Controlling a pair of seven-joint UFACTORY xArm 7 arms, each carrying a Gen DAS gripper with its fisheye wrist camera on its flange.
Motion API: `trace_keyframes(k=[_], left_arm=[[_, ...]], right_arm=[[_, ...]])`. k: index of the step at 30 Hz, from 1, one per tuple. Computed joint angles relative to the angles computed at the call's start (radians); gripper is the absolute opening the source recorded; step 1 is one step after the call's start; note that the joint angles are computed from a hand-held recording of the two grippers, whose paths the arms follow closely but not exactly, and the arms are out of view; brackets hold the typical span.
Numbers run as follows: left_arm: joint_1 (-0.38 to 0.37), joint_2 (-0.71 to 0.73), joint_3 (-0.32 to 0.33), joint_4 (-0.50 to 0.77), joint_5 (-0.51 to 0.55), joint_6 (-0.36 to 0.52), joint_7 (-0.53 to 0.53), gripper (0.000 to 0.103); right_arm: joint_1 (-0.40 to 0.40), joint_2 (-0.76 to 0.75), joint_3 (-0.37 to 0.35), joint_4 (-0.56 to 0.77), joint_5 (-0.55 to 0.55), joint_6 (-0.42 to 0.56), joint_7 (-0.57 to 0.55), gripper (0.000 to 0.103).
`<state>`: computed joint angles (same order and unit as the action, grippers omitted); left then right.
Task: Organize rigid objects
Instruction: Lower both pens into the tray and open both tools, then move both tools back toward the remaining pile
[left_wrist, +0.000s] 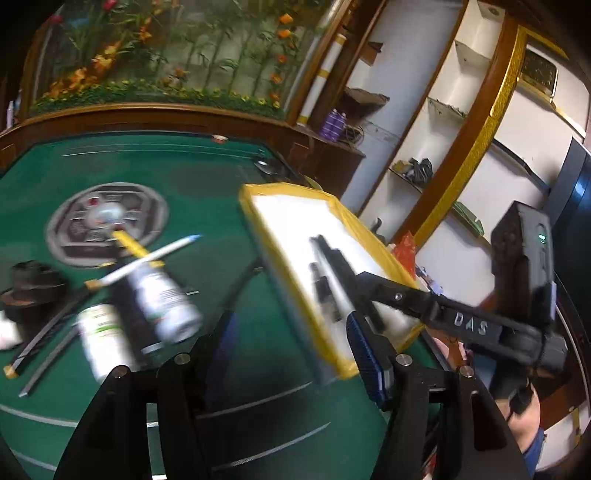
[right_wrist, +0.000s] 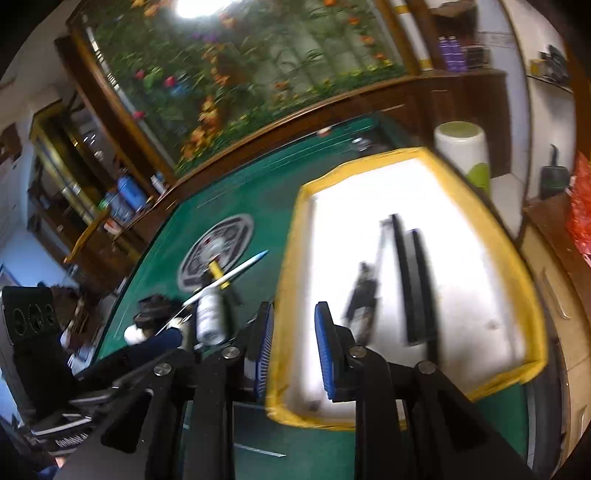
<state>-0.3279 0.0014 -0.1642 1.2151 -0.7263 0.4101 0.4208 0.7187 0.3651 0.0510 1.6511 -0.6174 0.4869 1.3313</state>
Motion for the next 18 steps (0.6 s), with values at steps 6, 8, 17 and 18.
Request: trace_keyframes(k=[6,8,17,18], left_arm=[[0.047,-0.146,0.098,-0.153,-0.111,-0.010,0.108,0.069],[0.063,-0.177,0.123,-0.200,-0.100,-0.048,0.110,0.071],[0.142,-0.188,0.203,-0.279,0.063,-0.131,0.064,0.071],[0.138,-0.176,0.220,-0.267,0.050,-0.112,0.087,0.072]], right_arm=[[0.015,0.121,0.034,0.161,0.120,0.038,-0.118,0.025],[0.027,0.179,0.038,0.250,0.167,0.076,-0.166,0.025],[0.094,0.408,0.010,0.630,0.320,0.228,-0.359,0.034],[0.102,0.430,0.004,0.667,0.330,0.243,-0.374,0.035]])
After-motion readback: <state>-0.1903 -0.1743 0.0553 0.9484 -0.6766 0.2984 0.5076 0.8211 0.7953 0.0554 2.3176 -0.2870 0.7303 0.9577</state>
